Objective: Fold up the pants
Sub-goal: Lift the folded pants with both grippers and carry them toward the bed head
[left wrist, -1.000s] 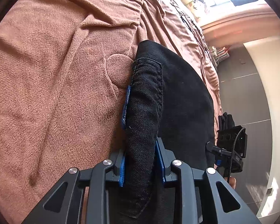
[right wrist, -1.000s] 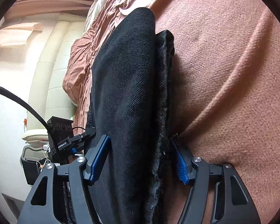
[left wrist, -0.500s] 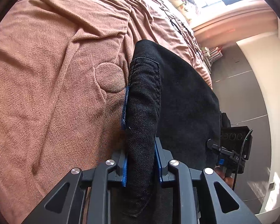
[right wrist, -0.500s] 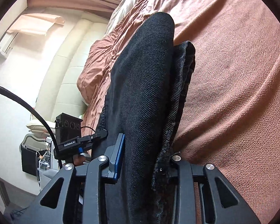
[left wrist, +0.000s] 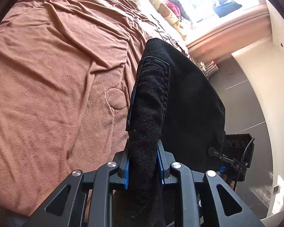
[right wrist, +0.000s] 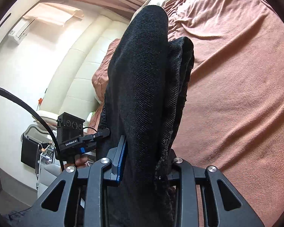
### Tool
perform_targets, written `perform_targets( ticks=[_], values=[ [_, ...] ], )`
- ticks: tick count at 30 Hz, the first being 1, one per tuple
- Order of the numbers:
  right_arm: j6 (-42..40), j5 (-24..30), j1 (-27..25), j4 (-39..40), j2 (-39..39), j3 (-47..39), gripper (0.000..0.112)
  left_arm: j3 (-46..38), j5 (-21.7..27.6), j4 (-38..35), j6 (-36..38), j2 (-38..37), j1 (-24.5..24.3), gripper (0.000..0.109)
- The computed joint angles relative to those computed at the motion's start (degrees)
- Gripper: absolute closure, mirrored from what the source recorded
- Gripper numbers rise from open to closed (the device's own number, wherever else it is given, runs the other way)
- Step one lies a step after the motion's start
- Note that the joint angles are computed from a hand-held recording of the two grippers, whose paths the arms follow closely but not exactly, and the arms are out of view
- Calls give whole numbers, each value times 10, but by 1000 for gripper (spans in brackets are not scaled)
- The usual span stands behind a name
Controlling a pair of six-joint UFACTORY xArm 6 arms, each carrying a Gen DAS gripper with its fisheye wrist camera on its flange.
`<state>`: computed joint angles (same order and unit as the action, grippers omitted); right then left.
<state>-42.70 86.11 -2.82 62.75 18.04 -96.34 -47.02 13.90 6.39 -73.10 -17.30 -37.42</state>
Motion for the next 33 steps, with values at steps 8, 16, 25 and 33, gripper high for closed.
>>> perform_targets(
  ticks=[8, 16, 25, 33],
  values=[
    [-21, -26, 49, 20, -38, 37, 85, 58, 64, 101, -84, -131, 14, 85],
    [-30, -55, 118, 47, -43, 47, 85, 113, 172, 172, -138, -292, 12, 85],
    [-25, -113, 215, 51, -34, 35, 85, 168, 298, 203, -159, -470, 7, 85],
    [-2, -155, 300, 48, 17, -22, 85, 188, 424, 219, -142, -611, 1, 85]
  ],
)
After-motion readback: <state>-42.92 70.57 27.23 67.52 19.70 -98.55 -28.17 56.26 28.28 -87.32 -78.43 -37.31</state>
